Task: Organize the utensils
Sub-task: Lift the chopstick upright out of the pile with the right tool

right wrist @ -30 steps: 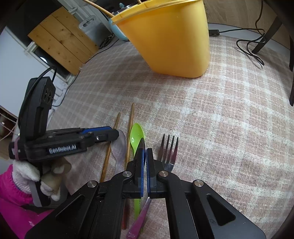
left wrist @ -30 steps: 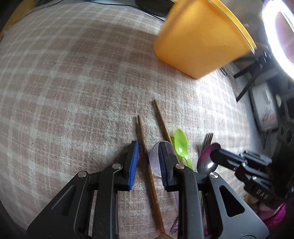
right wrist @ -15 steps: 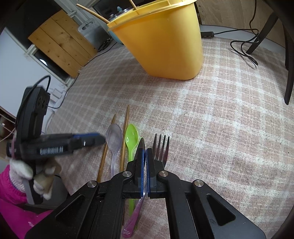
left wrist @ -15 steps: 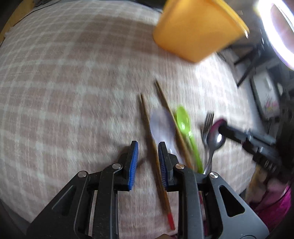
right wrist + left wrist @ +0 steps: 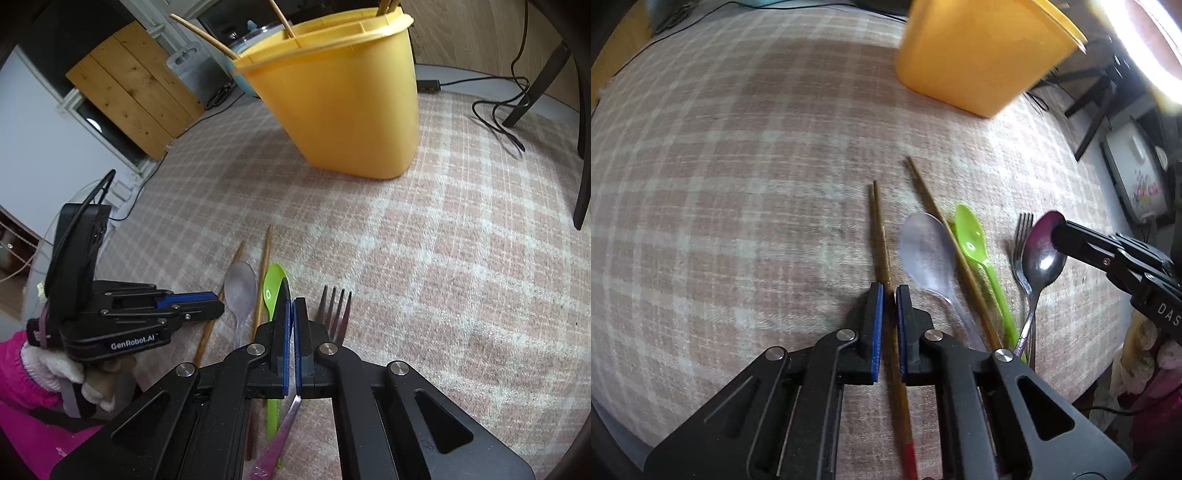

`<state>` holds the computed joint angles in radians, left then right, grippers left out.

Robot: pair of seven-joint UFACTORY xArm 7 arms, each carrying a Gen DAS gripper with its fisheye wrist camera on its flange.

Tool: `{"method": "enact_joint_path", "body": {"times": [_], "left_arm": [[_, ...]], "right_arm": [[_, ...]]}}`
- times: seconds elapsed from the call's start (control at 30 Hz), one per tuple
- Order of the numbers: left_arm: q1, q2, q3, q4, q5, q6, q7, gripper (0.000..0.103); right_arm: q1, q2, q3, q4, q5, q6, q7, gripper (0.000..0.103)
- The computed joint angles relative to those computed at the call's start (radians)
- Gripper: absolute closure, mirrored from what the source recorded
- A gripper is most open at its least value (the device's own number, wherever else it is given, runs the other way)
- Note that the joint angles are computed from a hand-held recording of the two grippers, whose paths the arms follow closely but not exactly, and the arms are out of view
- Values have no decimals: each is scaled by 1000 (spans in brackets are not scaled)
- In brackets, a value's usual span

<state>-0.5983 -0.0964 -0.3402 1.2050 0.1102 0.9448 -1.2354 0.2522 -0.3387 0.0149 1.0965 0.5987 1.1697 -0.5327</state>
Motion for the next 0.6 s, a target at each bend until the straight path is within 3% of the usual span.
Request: {"method": "enact_joint_path", "body": {"times": [0.3,0.6], "left_arm": [[56,-184,-21,-121,23,-22,-73,99],[94,-182,-58,-65,116,-4,-91,99]], "right_arm": [[0,-22,-5,21,-6,-10,-14,103],[14,-39,-5,31,-12,-25,-37,103]]}}
